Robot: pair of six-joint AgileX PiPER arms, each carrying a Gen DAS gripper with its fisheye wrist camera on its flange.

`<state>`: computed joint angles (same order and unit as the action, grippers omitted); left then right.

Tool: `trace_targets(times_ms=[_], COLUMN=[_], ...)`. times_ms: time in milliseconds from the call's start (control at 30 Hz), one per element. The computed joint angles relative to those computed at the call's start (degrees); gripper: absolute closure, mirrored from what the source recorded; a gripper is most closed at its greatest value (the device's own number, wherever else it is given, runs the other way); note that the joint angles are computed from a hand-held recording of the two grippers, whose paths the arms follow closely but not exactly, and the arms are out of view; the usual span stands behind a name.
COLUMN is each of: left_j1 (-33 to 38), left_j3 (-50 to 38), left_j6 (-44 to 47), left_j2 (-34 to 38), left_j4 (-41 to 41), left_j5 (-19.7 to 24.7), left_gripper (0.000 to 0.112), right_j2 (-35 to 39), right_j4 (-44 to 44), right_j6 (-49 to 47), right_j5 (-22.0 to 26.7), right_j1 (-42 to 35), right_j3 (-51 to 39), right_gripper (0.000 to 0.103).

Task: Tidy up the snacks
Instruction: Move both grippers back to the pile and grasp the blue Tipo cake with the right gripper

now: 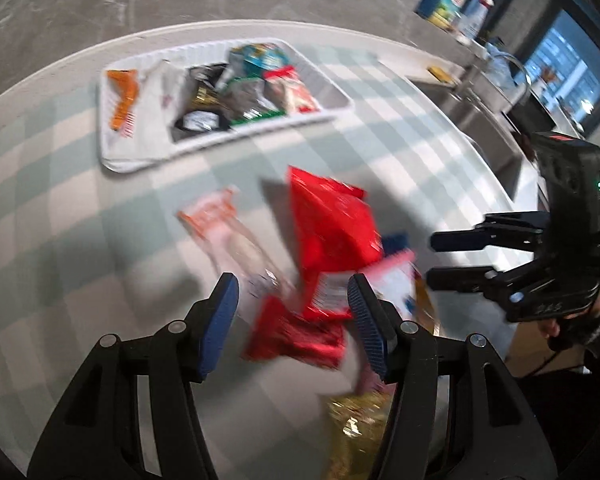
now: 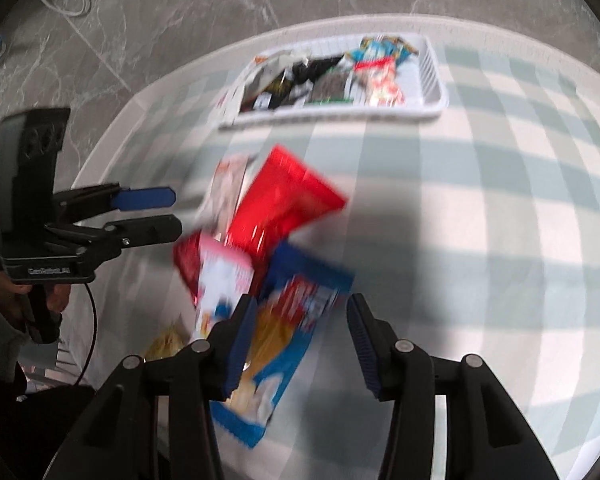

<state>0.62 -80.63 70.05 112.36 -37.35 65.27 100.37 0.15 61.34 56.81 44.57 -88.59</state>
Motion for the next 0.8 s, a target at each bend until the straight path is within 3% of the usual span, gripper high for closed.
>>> trace_targets(times_ms=[367,500,800], left_j1=[-1.71,-2.27,-5.04], left_j3=[8.8,10.42,16.52], left_j6=[3.56,4.26,3.57], left_j2=[-5.78,-6.68,-10.26], left_j4=[0.63,1.25,2.29], left_j5=[-0.69,-0.97,-4.47], left_gripper=[0.057,0.057,0.057], right_j2=[4.37,4.69,-0.72], right_j4=[-3.3,-5.21,-9.07], right_j6=[1.69,2.25,6.08], right_j5=[5.61,9.95,12.05], right_j1=[4.12,5.05,7.01], right_j3=[-5.02,-6.59,0.07], right_gripper=[0.051,0.049,0.049])
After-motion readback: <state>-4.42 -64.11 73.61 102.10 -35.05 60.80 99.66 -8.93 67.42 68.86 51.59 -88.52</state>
